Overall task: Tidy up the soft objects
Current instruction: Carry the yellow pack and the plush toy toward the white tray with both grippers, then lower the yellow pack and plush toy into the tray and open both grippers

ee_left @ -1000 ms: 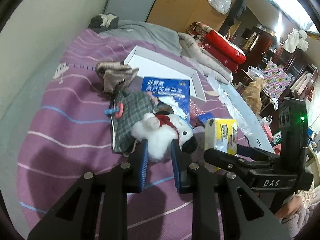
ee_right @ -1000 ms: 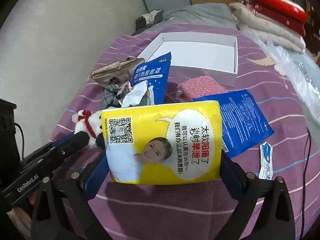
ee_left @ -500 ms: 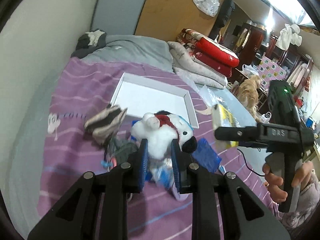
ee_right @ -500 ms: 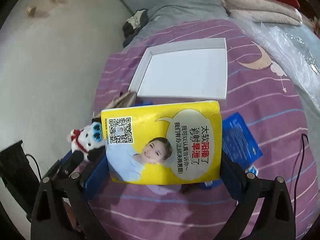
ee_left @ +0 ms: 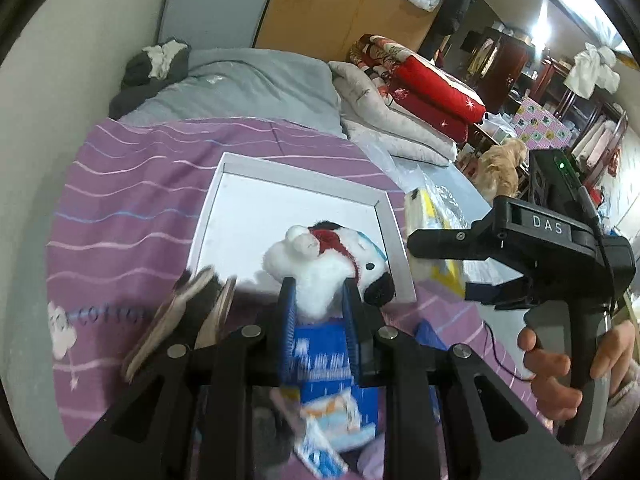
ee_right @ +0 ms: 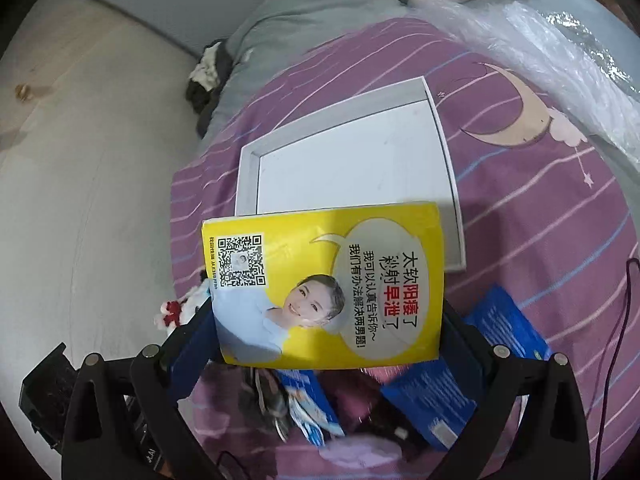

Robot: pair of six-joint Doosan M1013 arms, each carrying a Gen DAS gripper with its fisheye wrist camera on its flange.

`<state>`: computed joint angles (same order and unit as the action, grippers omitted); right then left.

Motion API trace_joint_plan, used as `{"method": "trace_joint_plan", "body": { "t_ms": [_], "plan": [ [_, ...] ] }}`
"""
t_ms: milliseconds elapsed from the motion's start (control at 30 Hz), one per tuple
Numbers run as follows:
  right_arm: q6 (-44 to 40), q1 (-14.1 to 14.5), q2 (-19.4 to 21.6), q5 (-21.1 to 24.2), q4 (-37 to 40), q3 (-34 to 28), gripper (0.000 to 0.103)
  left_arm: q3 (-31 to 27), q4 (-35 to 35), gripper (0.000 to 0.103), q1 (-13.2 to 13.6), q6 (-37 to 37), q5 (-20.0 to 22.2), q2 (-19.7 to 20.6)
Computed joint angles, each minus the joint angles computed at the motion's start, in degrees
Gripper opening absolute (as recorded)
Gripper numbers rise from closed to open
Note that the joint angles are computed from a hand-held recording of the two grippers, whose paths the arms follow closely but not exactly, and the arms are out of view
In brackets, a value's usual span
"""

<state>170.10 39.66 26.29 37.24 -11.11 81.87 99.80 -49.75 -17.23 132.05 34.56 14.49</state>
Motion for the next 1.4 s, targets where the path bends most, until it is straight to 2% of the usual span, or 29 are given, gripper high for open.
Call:
{"method": "trace_joint_plan", "body": {
  "t_ms": [133,233,300,367,467,567,633,667,733,800,900,1033,1200,1300,1400],
  "plan": [
    [-4.21,-2.60,0.69,-2.71,7.51,-0.70,0.101,-3.58,1.83,0.024,-0.73,-4.05,0.10,1.96],
    [-3.12,-4.34,0.13,-8.11,10.29,0.64,0.101,-7.16,5.18,0.024,-1.38,-8.83,0.88,3.78],
    [4.32,-4.78,-0.40,-11.15,6.03,1.85,0.101,-9.14,6.75,0.024,-1.70,-11.49,1.48,5.10],
    [11.81,-4.79,-0.70,-13.27,0.62,3.01,0.101,-9.19,3.92,0.024,-1.71,-11.03,0.74,5.82],
    [15.65,-4.46,-0.66,-15.05,-3.79,4.26,0.101,-8.89,2.45,0.024,-1.82,-11.11,0.58,6.55],
    [15.01,-3.21,0.59,-8.91,-8.78,2.75,0.101,-6.94,4.96,0.024,-3.20,-9.77,-2.98,6.17],
    [13.97,-2.82,1.58,-6.52,-9.63,2.19,0.101,-6.56,8.16,0.024,-4.00,-10.46,-3.64,6.52],
    [12.35,-2.81,2.23,-5.90,-8.27,1.82,0.101,-6.85,11.44,0.024,-4.38,-12.64,-3.76,6.84],
    [7.89,-3.19,3.25,-6.41,-4.22,1.64,0.101,-7.26,22.86,0.024,-5.78,-20.40,-4.53,7.79],
    [4.54,-3.51,4.39,-5.73,-0.34,1.05,0.100,-8.33,29.71,0.024,-6.11,-26.62,-3.10,8.99],
    [1.91,-3.70,5.37,-5.23,2.51,0.62,0.100,-11.43,36.43,0.024,-5.85,-35.61,3.53,11.77],
    [-3.08,-3.91,7.79,1.54,4.21,-3.48,0.100,-13.48,37.17,0.024,-5.31,-37.44,9.85,13.59],
    [-5.90,-3.50,9.59,8.31,2.06,-6.17,0.100,-12.88,40.46,0.023,-6.40,-38.27,12.64,13.02],
    [-6.27,-3.97,9.89,8.54,1.34,-6.17,0.101,-12.42,39.40,0.022,-6.35,-37.45,13.58,12.71],
    [-8.26,-5.09,9.66,6.05,3.74,-5.22,0.102,-11.56,39.88,0.022,-6.61,-38.24,12.68,12.04]
  ]
}}
